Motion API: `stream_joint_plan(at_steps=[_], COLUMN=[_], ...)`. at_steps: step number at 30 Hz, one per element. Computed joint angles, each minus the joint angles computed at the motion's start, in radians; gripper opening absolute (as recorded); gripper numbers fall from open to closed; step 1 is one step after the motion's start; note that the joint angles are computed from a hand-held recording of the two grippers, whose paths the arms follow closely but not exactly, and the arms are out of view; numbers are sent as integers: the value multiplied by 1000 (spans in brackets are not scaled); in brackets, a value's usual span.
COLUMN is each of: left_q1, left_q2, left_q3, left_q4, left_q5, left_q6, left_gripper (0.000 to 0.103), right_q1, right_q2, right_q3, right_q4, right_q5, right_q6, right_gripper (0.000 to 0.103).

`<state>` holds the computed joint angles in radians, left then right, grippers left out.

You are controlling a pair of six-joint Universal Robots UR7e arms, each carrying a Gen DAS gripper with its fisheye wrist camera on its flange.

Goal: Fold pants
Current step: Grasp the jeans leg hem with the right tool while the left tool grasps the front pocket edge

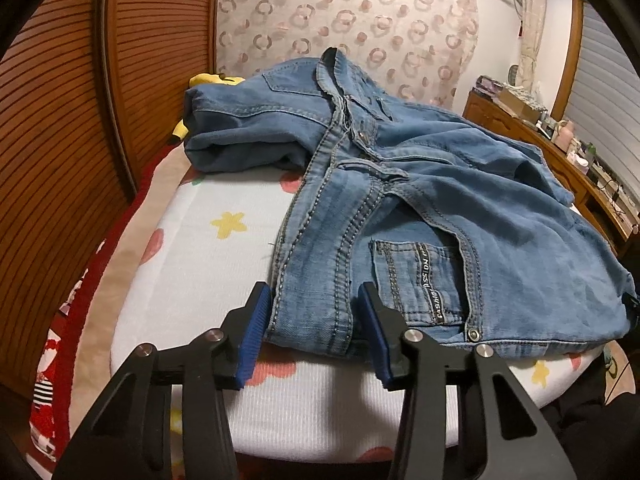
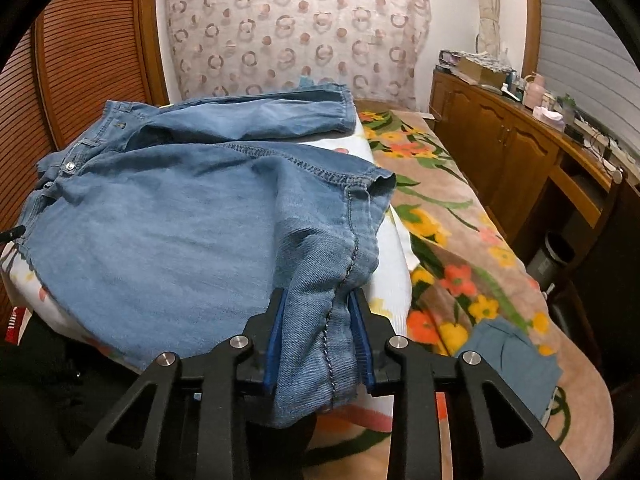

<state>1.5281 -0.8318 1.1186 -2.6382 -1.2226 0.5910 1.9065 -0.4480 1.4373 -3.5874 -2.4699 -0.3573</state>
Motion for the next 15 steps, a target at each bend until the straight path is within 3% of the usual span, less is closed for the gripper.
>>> stream_joint_plan(at_steps=[7, 9, 13, 15], left_q1=[-10, -17, -27, -36], left_q2=[-16, -25, -46, -62], left_q3=[19, 32, 53, 71], left_q4=[-1, -11, -10, -22], left_q5=[6, 8, -10, -17], left_q6=[16, 37, 50, 62], left_gripper=[34, 31, 17, 17], right_q1=[-7, -7, -4, 0], right_q2=[3, 9, 18, 24], right_q3=[5, -1, -26, -36], right_q4=[-28, -43, -56, -79], right_q5=[16, 18, 30, 34], right_q6=[-17, -40, -57, -80], right_gripper=[21, 13, 9, 8])
